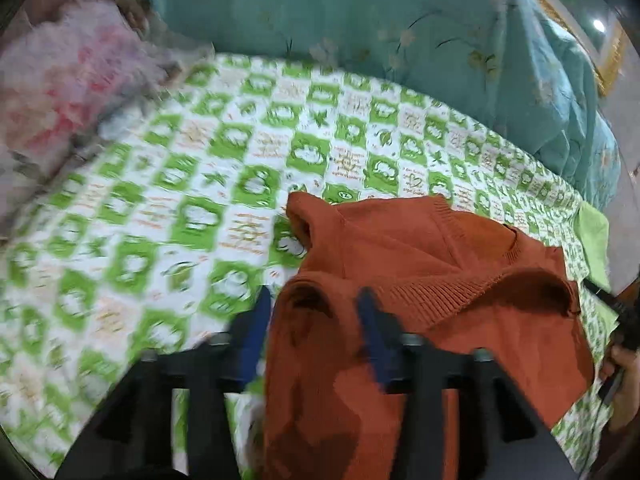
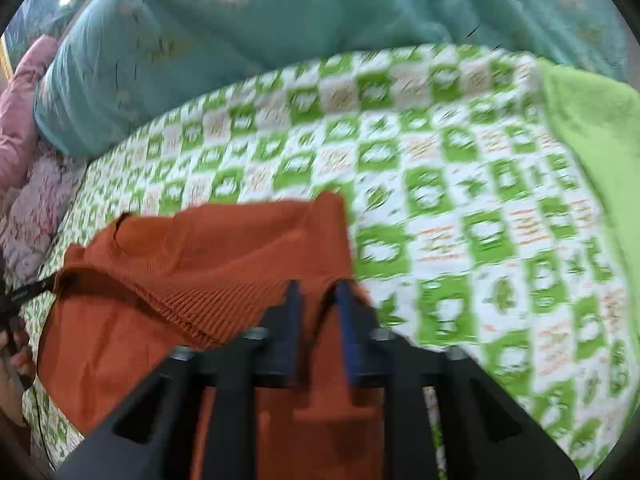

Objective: Fold small clothes
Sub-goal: 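Lift the hem with both grippers and fold it toward the collar, then release the hem and withdraw both grippers from the folded sweater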

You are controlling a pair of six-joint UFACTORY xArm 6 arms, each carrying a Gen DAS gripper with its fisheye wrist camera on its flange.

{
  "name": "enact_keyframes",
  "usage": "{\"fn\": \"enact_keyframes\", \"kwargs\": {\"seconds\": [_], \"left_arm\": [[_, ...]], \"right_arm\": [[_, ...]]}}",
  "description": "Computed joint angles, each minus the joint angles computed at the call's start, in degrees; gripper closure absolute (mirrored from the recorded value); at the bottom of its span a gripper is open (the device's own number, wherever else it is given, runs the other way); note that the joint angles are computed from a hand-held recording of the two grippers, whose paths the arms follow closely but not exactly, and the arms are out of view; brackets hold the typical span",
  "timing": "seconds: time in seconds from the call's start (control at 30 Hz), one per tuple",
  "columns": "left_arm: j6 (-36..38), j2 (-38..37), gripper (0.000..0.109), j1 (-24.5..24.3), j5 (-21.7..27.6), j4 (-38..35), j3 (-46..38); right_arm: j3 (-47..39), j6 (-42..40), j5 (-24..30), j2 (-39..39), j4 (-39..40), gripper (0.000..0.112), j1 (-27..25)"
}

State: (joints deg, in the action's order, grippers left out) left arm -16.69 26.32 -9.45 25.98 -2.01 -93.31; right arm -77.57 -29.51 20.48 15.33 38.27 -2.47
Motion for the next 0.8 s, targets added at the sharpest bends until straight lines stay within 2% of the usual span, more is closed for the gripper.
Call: {"fn": "enact_keyframes", "kwargs": {"seconds": [0.07, 0.13, 0.2, 0.27, 0.33, 0.43, 0.57, 0.63, 0.7, 0.77, 0.8], "left_arm": [[3.5, -4.7, 0.060, -1.5, -2.4, -2.3, 5.8], [9.3, -7.0, 0.058, -3.5, -3.4, -7.7, 8.8], [16.0, -7.6, 0.055, -6.2, -2.3, -13.0, 10.1], [19.6, -6.0, 0.055, -8.3, -0.7, -14.9, 8.9], [17.6, -3.5, 0.055, -9.4, 0.3, -10.5, 6.7], [16.6, 0.8, 0.055, -9.2, 2.2, -9.4, 1.8], [12.2, 7.5, 0.060, -6.6, 6.0, -4.5, -7.9], [6.1, 11.3, 0.060, -4.8, 9.0, 1.3, -14.2], [3.3, 14.4, 0.061, -2.9, 10.5, 2.7, -19.0], [4.8, 15.7, 0.082, -1.3, 10.3, -1.6, -20.4], [5.7, 15.6, 0.084, -0.8, 9.7, -3.6, -19.9]], "right_arm": [[3.3, -5.6, -1.5, -3.6, 5.3, 0.064, 0.3], [4.8, -12.1, 0.3, -5.7, 10.6, 0.064, 0.7], [6.2, -19.3, 5.9, -7.4, 13.8, 0.064, 1.9], [6.3, -23.4, 13.0, -7.3, 12.7, 0.064, 3.3], [6.5, -25.8, 15.7, -6.7, 10.8, 0.064, 4.9], [5.7, -24.6, 15.5, -4.5, 4.9, 0.064, 6.9], [0.5, -20.8, 15.6, 0.2, 4.0, 0.064, 5.0], [-1.7, -17.6, 13.3, 2.2, 2.8, 0.065, 4.4], [-4.2, -11.4, 9.7, 4.5, -0.9, 0.065, 3.6], [-5.5, -5.6, 5.8, 6.4, -3.0, 0.064, 2.4], [-5.8, -3.5, 4.9, 6.9, -3.3, 0.065, 1.8]]}}
